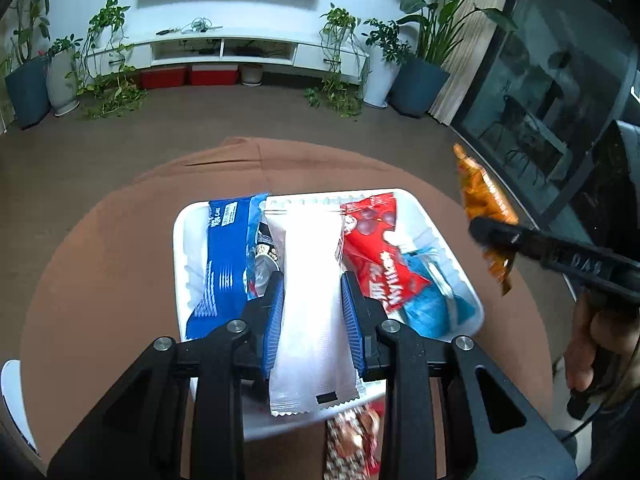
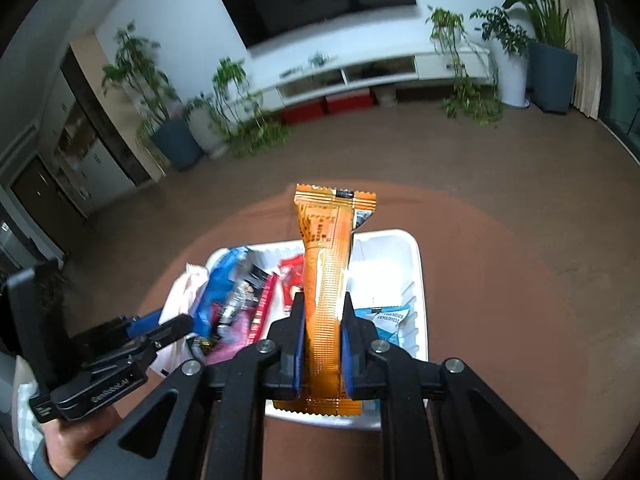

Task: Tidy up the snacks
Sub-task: 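Carry the white and orange bars into the white tray and open both tools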

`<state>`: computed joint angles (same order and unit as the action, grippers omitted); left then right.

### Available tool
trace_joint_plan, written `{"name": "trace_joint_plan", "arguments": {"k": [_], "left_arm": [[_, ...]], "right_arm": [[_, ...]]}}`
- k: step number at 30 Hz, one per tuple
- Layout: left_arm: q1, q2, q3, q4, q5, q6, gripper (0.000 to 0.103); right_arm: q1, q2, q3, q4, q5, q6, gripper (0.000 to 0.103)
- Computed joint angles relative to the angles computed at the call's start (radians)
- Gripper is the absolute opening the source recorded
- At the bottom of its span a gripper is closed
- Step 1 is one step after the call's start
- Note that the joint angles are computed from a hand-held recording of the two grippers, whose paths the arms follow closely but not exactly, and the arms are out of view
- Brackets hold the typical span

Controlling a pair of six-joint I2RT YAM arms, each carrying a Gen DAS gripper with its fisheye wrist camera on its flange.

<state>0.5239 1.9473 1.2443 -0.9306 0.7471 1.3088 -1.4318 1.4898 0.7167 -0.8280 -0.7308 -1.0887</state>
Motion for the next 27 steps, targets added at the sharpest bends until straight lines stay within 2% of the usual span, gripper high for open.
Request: {"name": "trace_joint_plan", "arguments": {"k": [5, 10, 19, 27], "left_arm": [[-0.06, 0.017, -0.09, 0.164, -0.025, -0.059, 0.026], [-0.103, 0.051, -0.106, 0.259, -0.025, -0.117, 0.026], [-0.162, 0.086, -0.145, 0.383, -0.052, -0.186, 0.027], [-0.182, 0.095, -0.17, 0.449, -0.053, -0.235, 0.029]], "right_arm": [[0.116, 0.03, -0.082, 0.225, 0.073, 0.129, 0.016], [0.168, 0.074, -0.103, 0.335, 0.105, 0.191, 0.016], [0.236, 0.101, -0.148, 0.449, 0.175, 0.272, 0.016], [0.251, 0.109, -0.141, 0.449, 0.187, 0.27, 0.019]]}}
